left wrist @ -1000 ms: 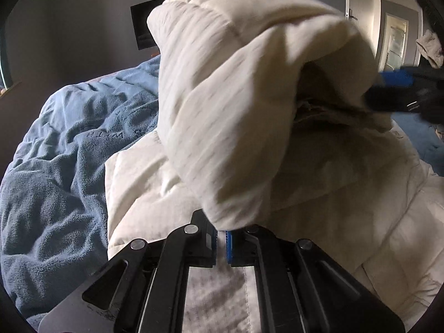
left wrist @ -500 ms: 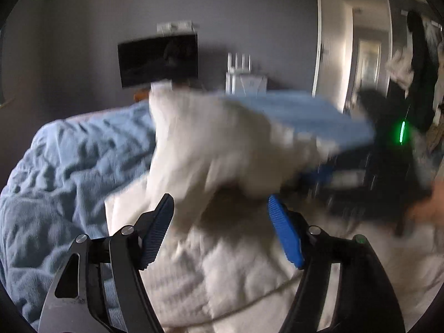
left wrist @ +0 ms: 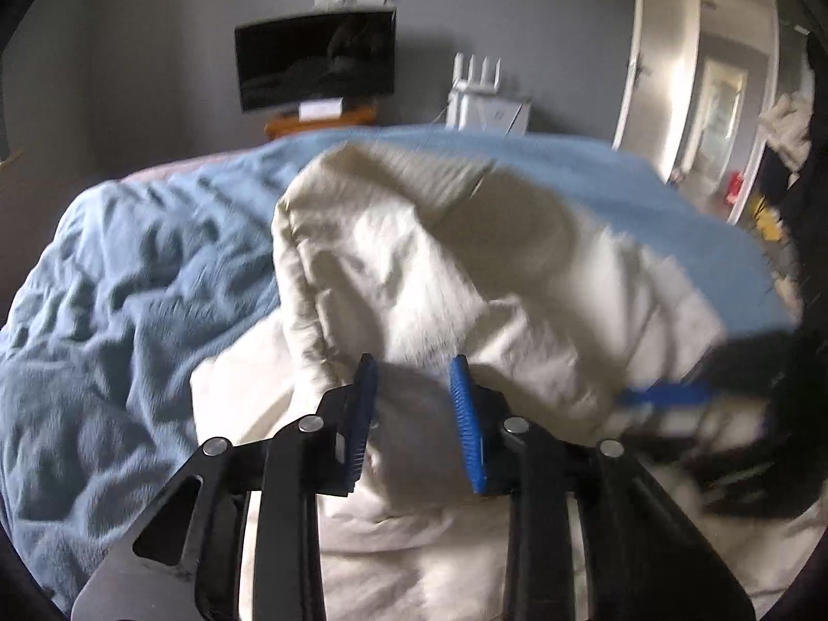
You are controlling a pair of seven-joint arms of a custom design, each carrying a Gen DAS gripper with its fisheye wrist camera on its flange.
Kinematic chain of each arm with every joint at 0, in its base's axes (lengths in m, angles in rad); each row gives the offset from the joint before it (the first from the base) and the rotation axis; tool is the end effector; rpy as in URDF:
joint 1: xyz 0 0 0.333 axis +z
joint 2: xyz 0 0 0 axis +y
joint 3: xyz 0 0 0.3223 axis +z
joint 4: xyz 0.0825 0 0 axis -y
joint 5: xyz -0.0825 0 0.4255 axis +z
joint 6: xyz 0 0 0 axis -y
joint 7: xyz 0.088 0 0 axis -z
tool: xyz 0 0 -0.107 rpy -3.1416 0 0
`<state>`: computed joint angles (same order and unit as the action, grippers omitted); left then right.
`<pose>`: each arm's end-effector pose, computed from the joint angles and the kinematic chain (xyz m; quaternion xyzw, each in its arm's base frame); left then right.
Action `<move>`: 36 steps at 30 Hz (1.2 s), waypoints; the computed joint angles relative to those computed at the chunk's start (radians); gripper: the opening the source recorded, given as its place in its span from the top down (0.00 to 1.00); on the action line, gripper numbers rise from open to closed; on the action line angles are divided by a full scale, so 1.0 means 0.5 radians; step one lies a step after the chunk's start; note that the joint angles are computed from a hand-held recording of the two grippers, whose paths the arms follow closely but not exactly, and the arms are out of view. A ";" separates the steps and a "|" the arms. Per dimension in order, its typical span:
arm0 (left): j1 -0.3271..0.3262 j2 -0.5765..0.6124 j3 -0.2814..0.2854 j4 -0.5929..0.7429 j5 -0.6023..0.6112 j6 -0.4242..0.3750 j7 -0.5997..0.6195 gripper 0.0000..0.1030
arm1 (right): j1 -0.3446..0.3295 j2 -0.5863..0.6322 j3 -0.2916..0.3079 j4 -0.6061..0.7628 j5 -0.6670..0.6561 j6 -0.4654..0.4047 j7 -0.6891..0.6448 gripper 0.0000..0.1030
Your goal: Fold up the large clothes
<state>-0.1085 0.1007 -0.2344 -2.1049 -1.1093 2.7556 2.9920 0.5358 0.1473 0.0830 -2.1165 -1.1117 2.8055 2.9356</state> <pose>0.6001 -0.1727 0.3967 -0.3379 0.8503 -0.3786 0.1392 0.4828 0.3952 0.3654 -0.7242 0.5787 -0.2428 0.2858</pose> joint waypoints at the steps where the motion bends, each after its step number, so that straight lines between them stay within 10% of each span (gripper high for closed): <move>1: 0.002 0.021 0.009 -0.004 0.045 0.004 -0.024 0.72 | 0.001 -0.025 -0.008 -0.021 -0.045 0.022 0.032 0.60; 8: 0.073 0.159 -0.003 0.025 0.255 0.002 -0.099 0.76 | -0.081 -0.158 -0.001 -0.100 -0.300 0.048 0.408 0.55; 18: 0.185 0.226 -0.065 0.025 0.237 -0.031 0.022 0.76 | -0.143 0.078 0.010 0.000 0.417 -0.176 -0.106 0.55; 23: 0.202 0.118 -0.094 -0.044 0.044 -0.037 0.201 0.74 | -0.033 0.058 -0.066 -0.012 0.281 -0.234 0.102 0.55; 29: 0.131 -0.054 -0.012 -0.001 -0.381 -0.213 0.541 0.48 | -0.070 -0.178 -0.035 -0.134 -0.265 -0.314 0.680 0.55; 36: -0.051 0.202 -0.024 0.347 -0.006 0.054 0.158 0.48 | -0.243 -0.109 -0.011 0.017 -0.152 -0.424 0.509 0.55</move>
